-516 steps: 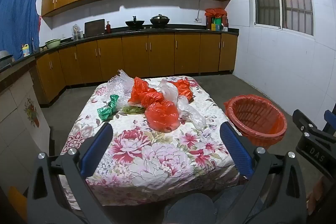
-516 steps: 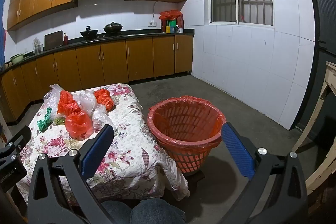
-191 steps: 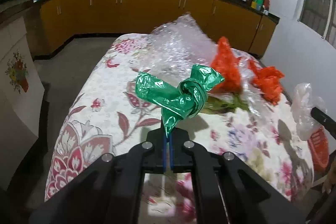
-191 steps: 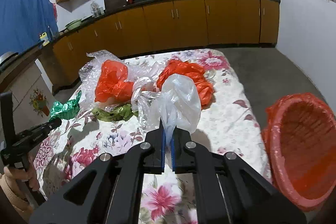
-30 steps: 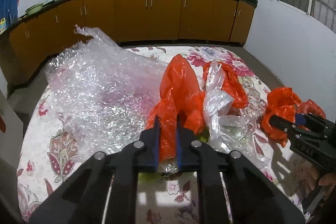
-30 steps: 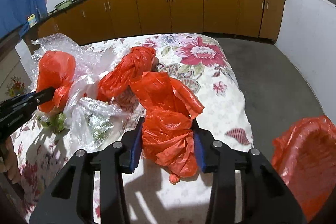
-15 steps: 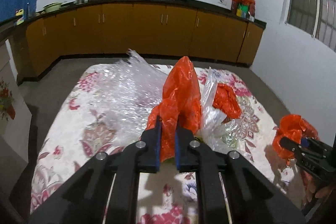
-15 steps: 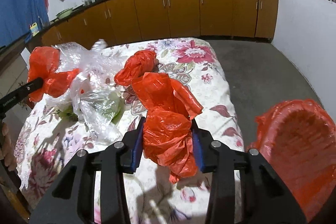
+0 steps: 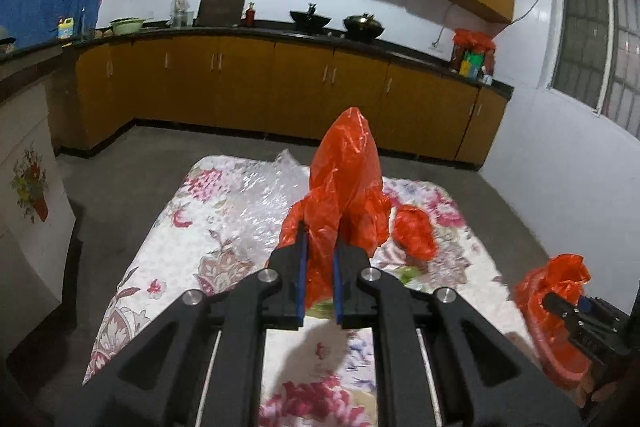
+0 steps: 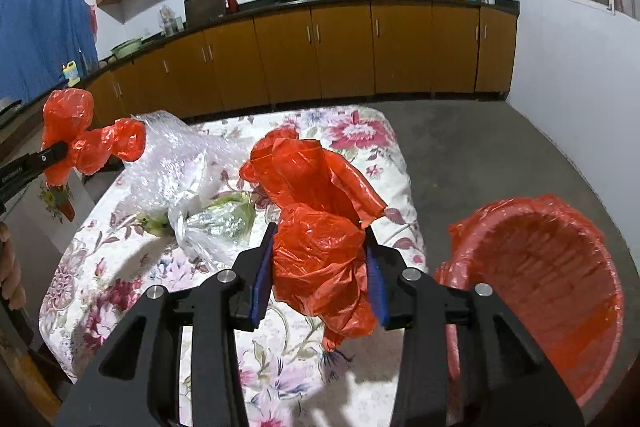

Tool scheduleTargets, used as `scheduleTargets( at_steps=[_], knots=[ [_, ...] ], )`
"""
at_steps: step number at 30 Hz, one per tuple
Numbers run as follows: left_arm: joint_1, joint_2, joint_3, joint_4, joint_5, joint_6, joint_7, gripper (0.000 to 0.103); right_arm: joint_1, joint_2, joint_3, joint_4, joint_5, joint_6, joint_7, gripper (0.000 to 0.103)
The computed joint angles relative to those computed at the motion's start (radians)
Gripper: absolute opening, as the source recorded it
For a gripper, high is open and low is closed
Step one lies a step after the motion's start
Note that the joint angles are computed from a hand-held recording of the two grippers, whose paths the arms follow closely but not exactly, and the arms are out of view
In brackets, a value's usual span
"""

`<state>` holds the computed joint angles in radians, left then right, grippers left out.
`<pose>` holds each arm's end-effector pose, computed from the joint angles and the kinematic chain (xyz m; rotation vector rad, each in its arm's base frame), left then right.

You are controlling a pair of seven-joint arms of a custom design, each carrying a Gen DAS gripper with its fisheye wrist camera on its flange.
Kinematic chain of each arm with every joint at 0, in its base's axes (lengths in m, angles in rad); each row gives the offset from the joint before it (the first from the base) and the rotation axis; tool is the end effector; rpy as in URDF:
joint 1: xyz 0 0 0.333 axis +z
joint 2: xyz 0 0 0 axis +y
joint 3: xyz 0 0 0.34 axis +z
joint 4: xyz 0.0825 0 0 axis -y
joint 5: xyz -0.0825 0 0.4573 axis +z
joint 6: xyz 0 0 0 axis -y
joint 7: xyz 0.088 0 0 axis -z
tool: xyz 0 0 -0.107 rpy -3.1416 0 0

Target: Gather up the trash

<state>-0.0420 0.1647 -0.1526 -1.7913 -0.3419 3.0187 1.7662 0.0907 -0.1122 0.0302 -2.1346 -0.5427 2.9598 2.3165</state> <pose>0.7187 -0.1085 0.5810 -1.5876 1.6826 -1.1650 0.6167 0.1105 0.5535 -1.5061 1.7276 -0.7861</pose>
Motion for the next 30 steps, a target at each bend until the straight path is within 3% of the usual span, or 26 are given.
scheduleTargets(
  at_steps=[4,12,20,30],
  knots=[
    [0.039,-0.04,-0.079,-0.023,-0.169,-0.006,0.171,0.011,-0.034,-0.049,0.023,-0.028,-0.091,-0.001,0.086,0.041],
    [-0.023,-0.085,-0.1,-0.037,-0.431,-0.066,0.42,0.011,-0.138,-0.183,0.086,-0.106,-0.262,-0.039,0.266,0.041],
    [-0.094,-0.092,-0.097,-0.034,-0.538,-0.121,0.517,0.011,-0.215,-0.286,0.12,-0.165,-0.391,-0.084,0.401,0.041],
    [-0.148,-0.07,-0.115,-0.003,-0.576,-0.173,0.555,0.011,-0.261,-0.358,0.109,-0.231,-0.414,-0.114,0.475,0.041]
  ],
)
